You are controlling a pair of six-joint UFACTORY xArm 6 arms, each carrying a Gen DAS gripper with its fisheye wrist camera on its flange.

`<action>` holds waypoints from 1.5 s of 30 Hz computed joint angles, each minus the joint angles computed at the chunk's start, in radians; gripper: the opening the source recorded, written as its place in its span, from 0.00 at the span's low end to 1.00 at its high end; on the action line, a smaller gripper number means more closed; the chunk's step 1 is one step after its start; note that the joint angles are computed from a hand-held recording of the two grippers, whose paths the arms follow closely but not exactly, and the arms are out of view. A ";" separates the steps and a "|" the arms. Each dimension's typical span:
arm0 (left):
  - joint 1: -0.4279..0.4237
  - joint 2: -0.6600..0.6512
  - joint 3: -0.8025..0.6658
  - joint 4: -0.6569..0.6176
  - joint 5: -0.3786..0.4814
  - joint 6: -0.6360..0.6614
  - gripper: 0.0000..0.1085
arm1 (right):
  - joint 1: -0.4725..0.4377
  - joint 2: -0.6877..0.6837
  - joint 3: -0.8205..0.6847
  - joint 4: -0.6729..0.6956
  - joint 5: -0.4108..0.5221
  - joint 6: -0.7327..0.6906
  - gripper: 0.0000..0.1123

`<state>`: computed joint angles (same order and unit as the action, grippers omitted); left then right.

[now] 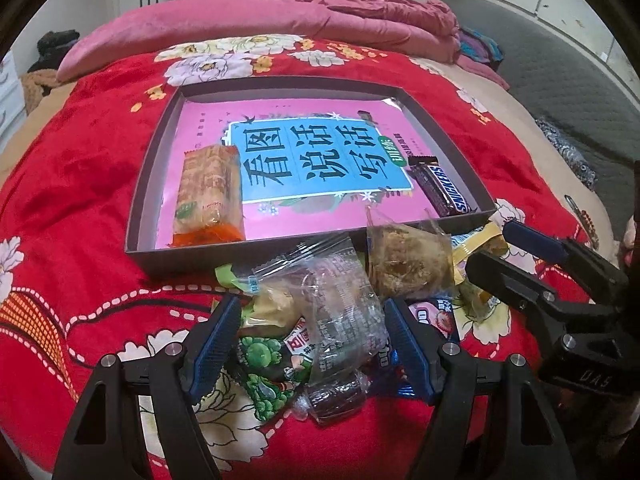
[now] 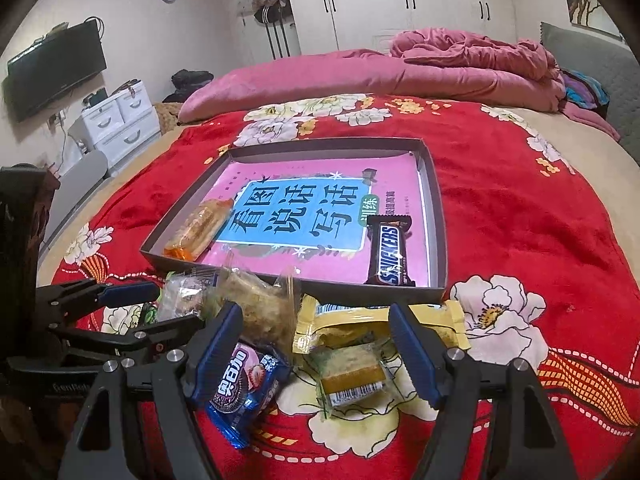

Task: Organize snacks
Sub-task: 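Grasp the clear nut bag with the left tool while the right tool grasps the pastry bag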

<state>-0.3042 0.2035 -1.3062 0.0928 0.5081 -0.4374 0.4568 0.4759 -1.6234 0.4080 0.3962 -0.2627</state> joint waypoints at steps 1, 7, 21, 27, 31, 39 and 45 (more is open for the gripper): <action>0.002 0.000 0.001 -0.014 -0.003 0.008 0.70 | 0.001 0.001 -0.001 -0.002 0.001 0.000 0.67; 0.002 -0.001 0.005 -0.027 -0.012 0.026 0.65 | 0.005 0.012 -0.014 -0.009 0.015 -0.003 0.67; 0.029 -0.023 0.039 -0.124 -0.050 0.070 0.57 | 0.024 0.087 -0.115 -0.040 0.085 -0.009 0.67; 0.039 -0.026 0.046 -0.177 -0.061 0.089 0.57 | 0.031 0.113 -0.147 -0.056 0.097 -0.001 0.68; 0.044 -0.024 0.046 -0.213 -0.062 0.110 0.57 | 0.038 0.127 -0.168 -0.062 0.109 -0.015 0.68; 0.046 -0.021 0.043 -0.241 -0.060 0.134 0.57 | 0.056 0.158 -0.207 -0.079 0.120 -0.042 0.68; 0.047 -0.014 0.036 -0.245 -0.056 0.138 0.57 | 0.066 0.173 -0.217 -0.072 0.111 -0.064 0.58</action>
<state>-0.2570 0.1897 -1.2703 -0.1523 0.4519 -0.2997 0.5231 0.6488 -1.8405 0.3360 0.5076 -0.3266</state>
